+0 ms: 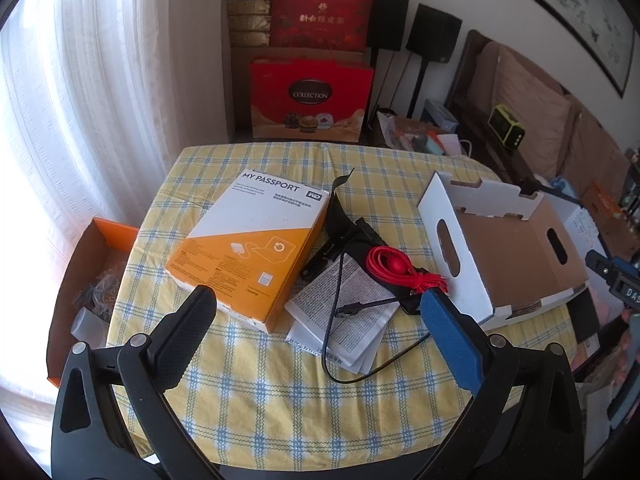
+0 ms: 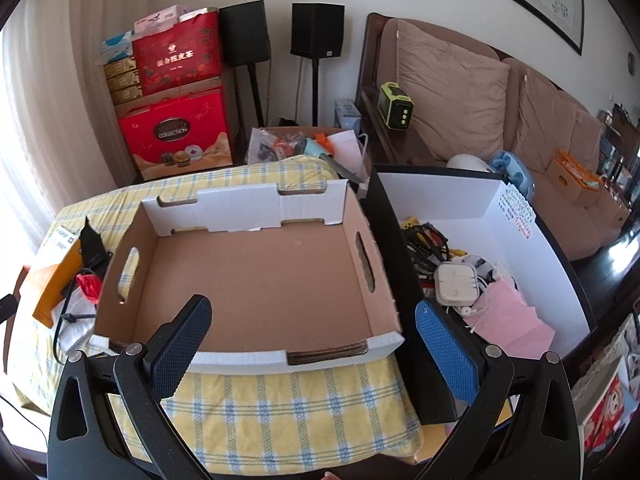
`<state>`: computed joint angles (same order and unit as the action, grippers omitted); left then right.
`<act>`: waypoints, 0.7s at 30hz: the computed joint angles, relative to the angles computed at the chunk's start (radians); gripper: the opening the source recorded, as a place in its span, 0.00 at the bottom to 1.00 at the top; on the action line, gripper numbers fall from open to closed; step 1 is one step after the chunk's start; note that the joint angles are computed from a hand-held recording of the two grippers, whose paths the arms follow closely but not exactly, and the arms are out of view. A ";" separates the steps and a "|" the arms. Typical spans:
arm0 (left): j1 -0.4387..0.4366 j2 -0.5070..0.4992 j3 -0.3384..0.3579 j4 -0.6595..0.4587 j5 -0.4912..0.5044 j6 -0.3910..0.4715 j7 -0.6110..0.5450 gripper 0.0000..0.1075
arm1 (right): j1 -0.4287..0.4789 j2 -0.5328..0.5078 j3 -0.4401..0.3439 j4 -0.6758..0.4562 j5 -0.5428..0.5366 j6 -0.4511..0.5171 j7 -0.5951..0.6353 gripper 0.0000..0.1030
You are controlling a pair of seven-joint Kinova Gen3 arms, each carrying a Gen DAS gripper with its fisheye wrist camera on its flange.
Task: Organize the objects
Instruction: 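Reach the left tool to the black cable and close on it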
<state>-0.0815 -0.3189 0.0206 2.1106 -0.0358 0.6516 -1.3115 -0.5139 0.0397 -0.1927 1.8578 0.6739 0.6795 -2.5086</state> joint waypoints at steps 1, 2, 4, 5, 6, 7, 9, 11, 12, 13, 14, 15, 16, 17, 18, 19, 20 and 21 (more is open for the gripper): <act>0.008 0.015 -0.011 -0.008 0.012 0.001 -0.013 0.92 | 0.005 0.007 0.006 -0.005 0.005 0.000 0.003 0.99; 0.013 0.032 -0.019 -0.016 0.021 0.001 -0.024 0.89 | 0.015 0.012 0.013 -0.009 -0.003 -0.009 0.020 0.99; 0.028 0.062 -0.044 -0.032 0.053 0.000 -0.062 0.89 | 0.034 0.028 0.027 -0.026 -0.039 -0.019 0.071 0.95; 0.034 0.077 -0.055 -0.039 0.073 -0.001 -0.081 0.87 | 0.042 0.039 0.034 -0.035 -0.058 -0.022 0.096 0.94; 0.039 0.094 -0.067 -0.048 0.097 0.000 -0.104 0.84 | 0.052 0.050 0.041 -0.045 -0.085 -0.026 0.128 0.90; 0.045 0.109 -0.081 -0.055 0.125 0.001 -0.133 0.83 | 0.062 0.061 0.047 -0.057 -0.118 -0.026 0.164 0.85; 0.048 0.135 -0.094 -0.067 0.170 0.003 -0.180 0.79 | 0.084 0.082 0.059 -0.075 -0.188 -0.030 0.238 0.76; 0.042 0.160 -0.088 -0.080 0.191 0.003 -0.204 0.76 | 0.098 0.103 0.070 -0.093 -0.241 -0.027 0.296 0.69; 0.041 0.171 -0.083 -0.085 0.200 0.001 -0.215 0.76 | 0.102 0.113 0.075 -0.101 -0.259 -0.025 0.316 0.67; 0.040 0.180 -0.082 -0.090 0.212 0.000 -0.231 0.76 | 0.103 0.124 0.081 -0.108 -0.271 -0.024 0.332 0.65; 0.039 0.187 -0.082 -0.095 0.226 0.003 -0.248 0.76 | 0.105 0.133 0.086 -0.114 -0.283 -0.023 0.349 0.64; 0.038 0.194 -0.078 -0.098 0.234 0.003 -0.258 0.74 | 0.106 0.140 0.091 -0.119 -0.295 -0.021 0.364 0.60; 0.035 0.202 -0.074 -0.105 0.236 0.007 -0.263 0.73 | 0.106 0.148 0.094 -0.126 -0.304 -0.017 0.376 0.54; 0.033 0.209 -0.069 -0.108 0.237 0.008 -0.266 0.71 | 0.107 0.158 0.097 -0.134 -0.317 -0.012 0.392 0.52; 0.033 0.214 -0.070 -0.111 0.248 0.011 -0.283 0.71 | 0.108 0.165 0.099 -0.139 -0.327 -0.007 0.407 0.48; 0.031 0.217 -0.070 -0.111 0.255 0.013 -0.295 0.71 | 0.105 0.170 0.103 -0.141 -0.331 -0.005 0.414 0.46; 0.028 0.219 -0.067 -0.110 0.252 0.014 -0.298 0.71 | 0.101 0.174 0.106 -0.142 -0.332 -0.003 0.420 0.46; 0.025 0.219 -0.066 -0.107 0.249 0.017 -0.303 0.71 | 0.099 0.179 0.108 -0.143 -0.334 -0.002 0.428 0.46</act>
